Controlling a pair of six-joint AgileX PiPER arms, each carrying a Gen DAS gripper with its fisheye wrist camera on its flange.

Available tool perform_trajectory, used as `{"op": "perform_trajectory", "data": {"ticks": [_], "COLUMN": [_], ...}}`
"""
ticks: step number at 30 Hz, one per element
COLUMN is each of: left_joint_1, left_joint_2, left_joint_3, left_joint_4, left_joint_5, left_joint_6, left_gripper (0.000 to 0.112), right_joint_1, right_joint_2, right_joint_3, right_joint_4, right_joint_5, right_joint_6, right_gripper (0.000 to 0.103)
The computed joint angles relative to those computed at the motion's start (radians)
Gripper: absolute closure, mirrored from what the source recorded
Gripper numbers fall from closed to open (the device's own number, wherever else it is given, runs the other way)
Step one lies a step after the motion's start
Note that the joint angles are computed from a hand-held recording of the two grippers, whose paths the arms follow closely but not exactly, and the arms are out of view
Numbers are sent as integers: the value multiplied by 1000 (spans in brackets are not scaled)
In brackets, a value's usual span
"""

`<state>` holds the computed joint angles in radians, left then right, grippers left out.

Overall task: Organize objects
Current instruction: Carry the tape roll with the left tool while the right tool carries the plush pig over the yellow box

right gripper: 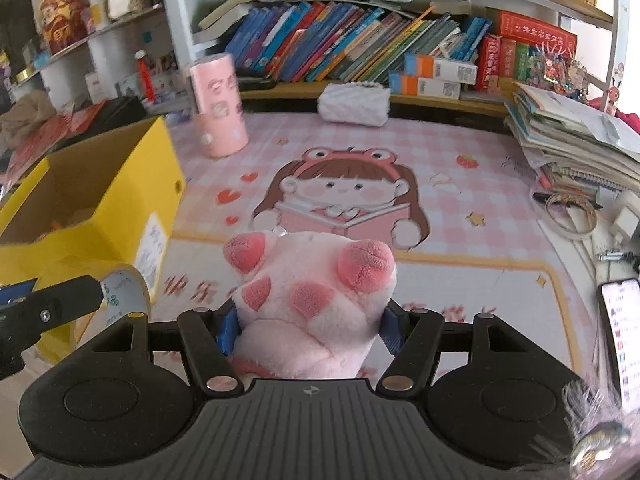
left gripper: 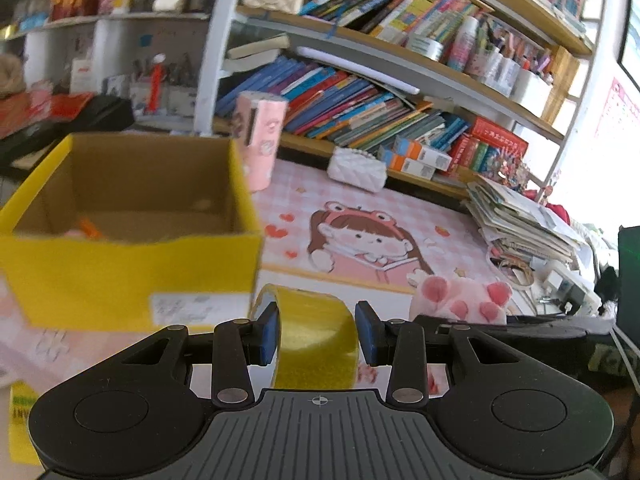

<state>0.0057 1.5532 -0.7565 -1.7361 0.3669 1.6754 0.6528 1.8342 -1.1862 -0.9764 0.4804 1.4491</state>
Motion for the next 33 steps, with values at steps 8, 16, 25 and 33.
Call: {"op": "perform_trajectory", "data": {"ticks": [8,16,25,33], "left_joint_1": [175,357,535,636], "left_joint_2": [-75,-137,-181,-195], "left_joint_3": [100,167,200,199], "left_joint_4": [145,262,339,346], "left_joint_5": [102,193,279,338], "left_joint_6": [-71,-82,-56,-14], "left_gripper": [75,75,75,75], "right_joint_1": [162,273,353,394], "right_joint_2": [6,38,95,135], "right_joint_3": [-1,-35,-109,-181], "right_joint_4": [22,59,95,94], "right_joint_5": [83,115,124,146], "right_joint_6": [52,87,85,77], "right_gripper": [40,40,40,40]}}
